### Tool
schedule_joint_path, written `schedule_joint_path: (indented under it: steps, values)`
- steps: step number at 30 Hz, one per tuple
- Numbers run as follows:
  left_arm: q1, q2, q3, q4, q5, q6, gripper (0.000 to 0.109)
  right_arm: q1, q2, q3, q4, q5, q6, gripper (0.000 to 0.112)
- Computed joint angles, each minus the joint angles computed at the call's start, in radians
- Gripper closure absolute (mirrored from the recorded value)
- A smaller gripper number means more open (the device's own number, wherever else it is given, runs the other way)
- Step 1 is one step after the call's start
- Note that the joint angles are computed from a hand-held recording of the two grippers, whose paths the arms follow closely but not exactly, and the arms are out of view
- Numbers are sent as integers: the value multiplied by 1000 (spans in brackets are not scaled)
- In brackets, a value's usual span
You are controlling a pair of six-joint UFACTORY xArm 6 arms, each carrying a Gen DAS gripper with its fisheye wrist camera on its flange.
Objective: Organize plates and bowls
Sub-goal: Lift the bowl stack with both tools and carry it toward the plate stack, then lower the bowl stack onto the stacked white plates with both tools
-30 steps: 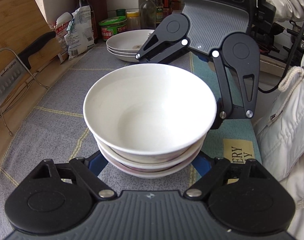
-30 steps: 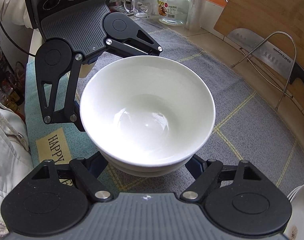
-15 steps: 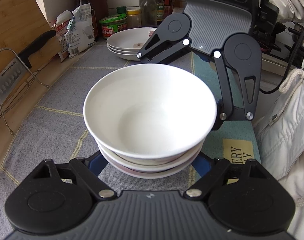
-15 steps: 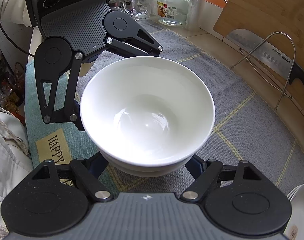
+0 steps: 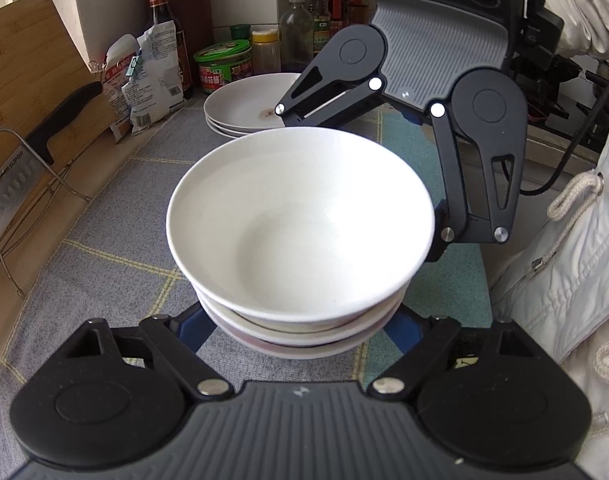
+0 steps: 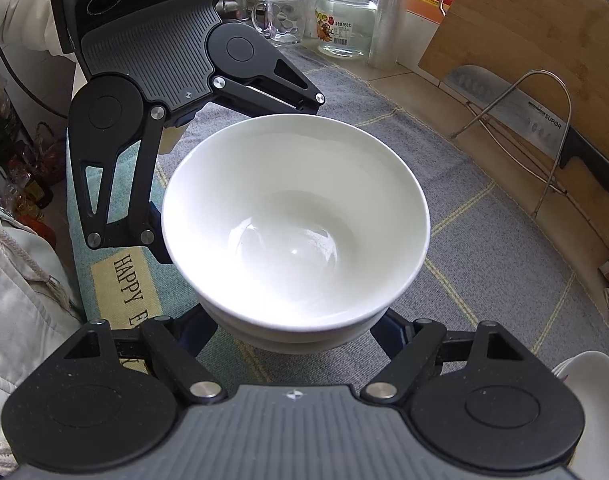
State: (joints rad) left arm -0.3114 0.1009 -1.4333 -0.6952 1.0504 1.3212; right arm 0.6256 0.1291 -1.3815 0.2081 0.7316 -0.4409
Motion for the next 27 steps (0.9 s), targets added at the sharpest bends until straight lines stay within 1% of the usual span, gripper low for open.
schedule_joint_path:
  steps: [6, 15, 21, 27]
  values:
    - [-61, 37, -60, 12, -25, -58, 20, -42, -54, 29, 14, 29, -48, 27]
    - [-168, 138, -195, 42, -73, -142, 20, -133, -184, 140, 31, 43, -139, 27]
    - [-231, 224, -310, 65, -104, -194, 20, -210, -246, 183, 58, 59, -222, 27]
    - [-270, 334, -451, 96, -108, -242, 20, -279, -281, 214, 81, 61, -301, 27]
